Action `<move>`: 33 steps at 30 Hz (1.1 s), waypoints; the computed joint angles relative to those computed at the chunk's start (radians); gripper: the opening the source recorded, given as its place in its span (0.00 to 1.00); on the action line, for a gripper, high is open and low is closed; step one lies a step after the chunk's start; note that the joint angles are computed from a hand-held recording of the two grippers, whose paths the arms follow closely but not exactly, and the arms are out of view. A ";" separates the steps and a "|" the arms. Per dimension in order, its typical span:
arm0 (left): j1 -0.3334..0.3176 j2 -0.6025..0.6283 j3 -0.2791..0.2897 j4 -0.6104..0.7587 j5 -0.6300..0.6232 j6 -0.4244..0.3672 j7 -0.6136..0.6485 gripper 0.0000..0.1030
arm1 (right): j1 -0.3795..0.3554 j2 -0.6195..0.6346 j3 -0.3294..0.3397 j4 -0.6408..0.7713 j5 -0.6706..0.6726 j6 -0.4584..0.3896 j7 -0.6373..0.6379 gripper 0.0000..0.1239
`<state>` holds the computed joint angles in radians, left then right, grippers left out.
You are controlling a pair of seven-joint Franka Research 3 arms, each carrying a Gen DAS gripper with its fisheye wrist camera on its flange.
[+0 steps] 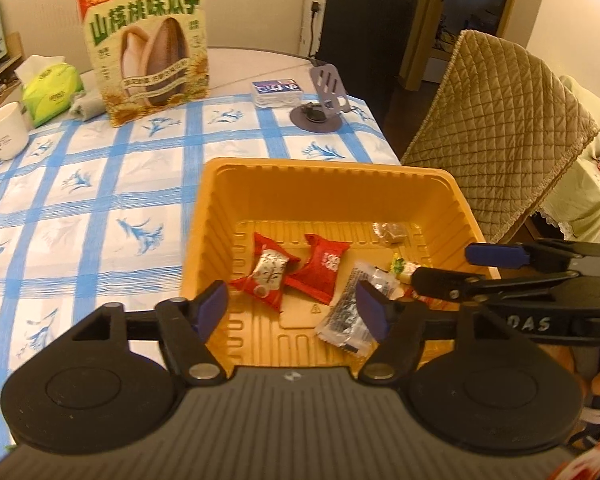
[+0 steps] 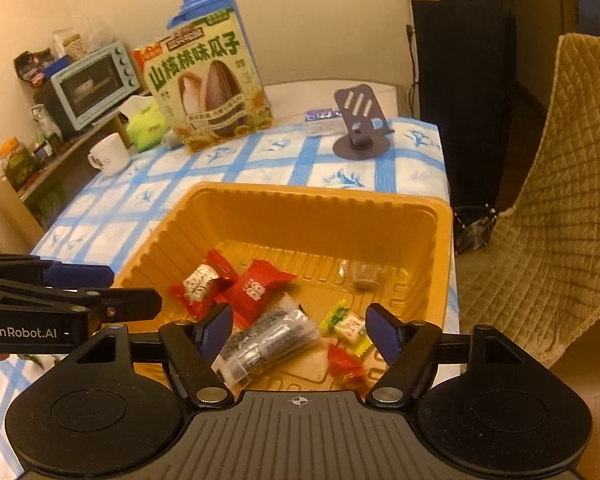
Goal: Organize snacks
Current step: 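Open both tools over the basket to drop the two packets, then move both open tools back over the remaining candies on the table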
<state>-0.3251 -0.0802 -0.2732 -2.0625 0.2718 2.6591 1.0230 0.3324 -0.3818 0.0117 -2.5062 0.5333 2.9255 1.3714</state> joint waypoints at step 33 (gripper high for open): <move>-0.085 -0.721 0.148 -0.483 -0.211 -0.089 0.172 0.86 | -0.073 -0.451 0.285 -0.155 -0.268 -0.104 0.582 0.75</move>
